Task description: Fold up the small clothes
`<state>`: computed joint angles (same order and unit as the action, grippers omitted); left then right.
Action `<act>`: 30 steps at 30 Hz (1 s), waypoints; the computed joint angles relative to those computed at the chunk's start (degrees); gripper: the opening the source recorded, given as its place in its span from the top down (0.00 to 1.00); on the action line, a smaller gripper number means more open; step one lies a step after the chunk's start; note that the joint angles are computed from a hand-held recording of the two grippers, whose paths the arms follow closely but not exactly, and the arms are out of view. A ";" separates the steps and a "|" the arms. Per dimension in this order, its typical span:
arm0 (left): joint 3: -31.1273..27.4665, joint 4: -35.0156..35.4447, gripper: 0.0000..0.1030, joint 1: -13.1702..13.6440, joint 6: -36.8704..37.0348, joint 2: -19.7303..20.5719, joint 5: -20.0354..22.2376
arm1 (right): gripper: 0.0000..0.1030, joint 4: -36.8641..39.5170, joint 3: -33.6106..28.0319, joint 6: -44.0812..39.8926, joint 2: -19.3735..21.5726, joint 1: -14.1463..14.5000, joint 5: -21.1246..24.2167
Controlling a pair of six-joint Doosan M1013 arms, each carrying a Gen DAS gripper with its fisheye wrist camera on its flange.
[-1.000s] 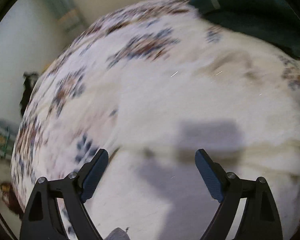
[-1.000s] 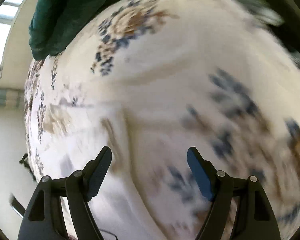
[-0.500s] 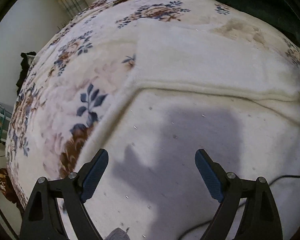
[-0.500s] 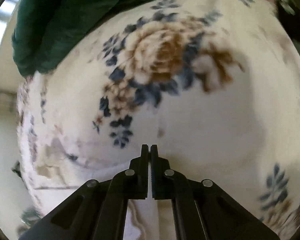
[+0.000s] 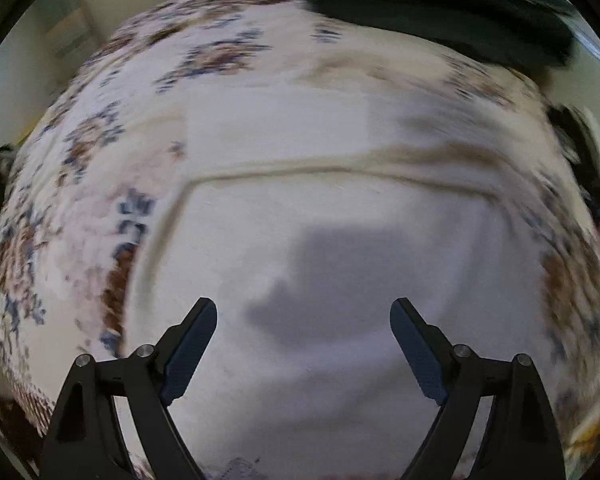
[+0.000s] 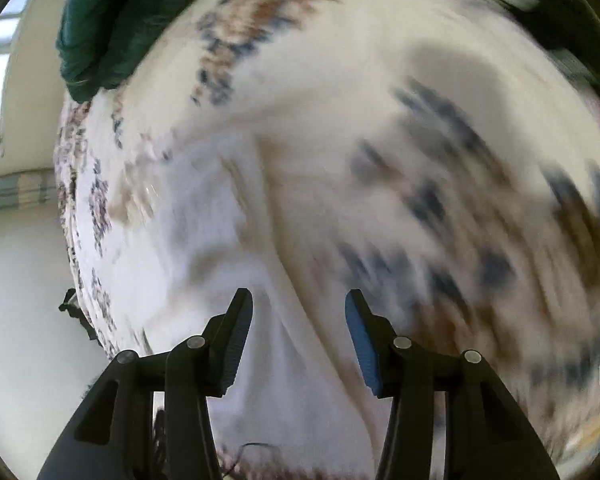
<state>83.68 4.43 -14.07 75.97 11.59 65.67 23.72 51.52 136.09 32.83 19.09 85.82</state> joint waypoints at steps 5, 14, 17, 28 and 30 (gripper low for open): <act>1.69 -5.19 0.14 -6.29 2.40 -0.85 2.05 | 0.51 -2.81 7.35 -4.09 -6.92 0.10 5.75; 2.71 -5.80 0.30 -19.54 -6.33 6.18 5.46 | 0.51 1.29 6.44 -16.18 -1.60 -3.75 4.57; 2.62 -1.11 0.59 -21.33 -10.85 7.57 4.75 | 0.51 5.50 3.46 -19.53 2.37 -5.20 2.06; 2.73 -1.07 0.95 -20.27 -21.64 2.82 2.27 | 0.51 24.24 -18.25 -13.47 22.23 -5.83 -4.11; 2.78 -2.19 0.96 -19.46 -23.19 1.92 2.08 | 0.79 22.32 -21.63 -12.53 23.86 -5.12 -4.43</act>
